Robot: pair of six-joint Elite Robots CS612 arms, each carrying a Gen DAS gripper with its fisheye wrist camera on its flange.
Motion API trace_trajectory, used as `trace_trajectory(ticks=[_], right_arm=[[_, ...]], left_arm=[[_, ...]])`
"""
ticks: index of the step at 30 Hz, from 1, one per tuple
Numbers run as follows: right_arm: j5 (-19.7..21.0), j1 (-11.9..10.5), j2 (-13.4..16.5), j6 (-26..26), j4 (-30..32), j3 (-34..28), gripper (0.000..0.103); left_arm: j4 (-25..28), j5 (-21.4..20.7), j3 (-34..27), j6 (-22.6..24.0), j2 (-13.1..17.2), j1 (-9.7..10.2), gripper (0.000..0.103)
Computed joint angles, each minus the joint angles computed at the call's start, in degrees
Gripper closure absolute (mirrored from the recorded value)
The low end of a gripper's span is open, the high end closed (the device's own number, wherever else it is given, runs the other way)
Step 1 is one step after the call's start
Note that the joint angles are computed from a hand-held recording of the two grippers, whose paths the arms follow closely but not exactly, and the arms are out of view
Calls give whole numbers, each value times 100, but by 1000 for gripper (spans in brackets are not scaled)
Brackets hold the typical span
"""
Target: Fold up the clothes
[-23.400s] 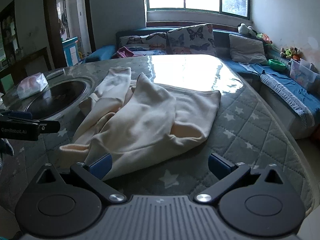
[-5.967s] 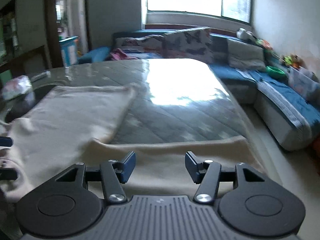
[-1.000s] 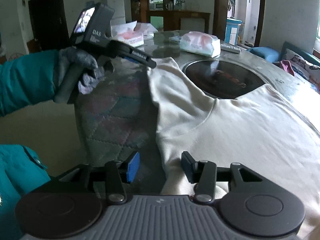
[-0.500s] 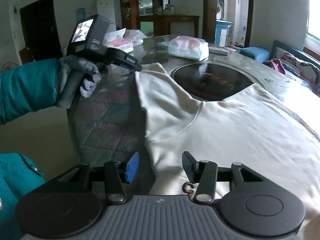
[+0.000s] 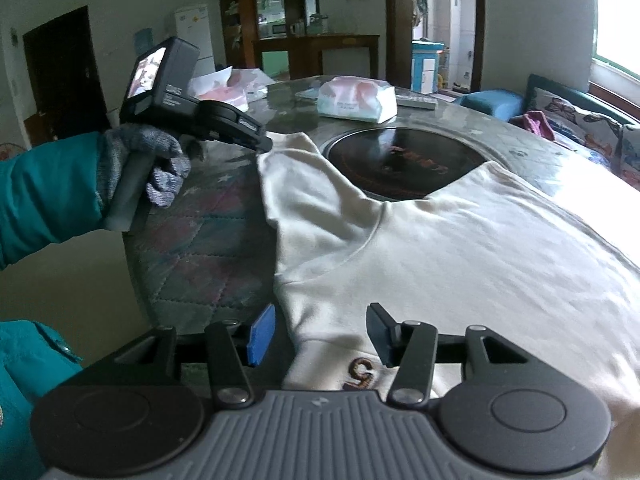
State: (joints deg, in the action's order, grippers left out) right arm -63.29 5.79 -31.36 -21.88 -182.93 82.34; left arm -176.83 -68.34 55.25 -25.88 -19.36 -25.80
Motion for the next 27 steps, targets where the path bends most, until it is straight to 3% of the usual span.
trace_trajectory(ticks=[9, 18, 23, 25, 27], right_arm=[[-67, -85, 13, 575, -387, 67, 52], [-171, -228, -3, 1276, -960, 229, 52], [-317, -317, -15, 1672, -1107, 339, 51], [-378, -343, -7, 1787, -1098, 366, 51], [-405, -372, 5, 1900, -1082, 394, 51]], left_arm=[[-1202, -891, 299, 480, -268, -133, 97], [-1964, -2693, 350, 1165, -395, -371, 97], [-1729, -3686, 200, 1618, -300, -490, 94], [-1529, -3869, 227, 1885, -302, -524, 93], [-1384, -3881, 313, 2126, -332, -546, 86]])
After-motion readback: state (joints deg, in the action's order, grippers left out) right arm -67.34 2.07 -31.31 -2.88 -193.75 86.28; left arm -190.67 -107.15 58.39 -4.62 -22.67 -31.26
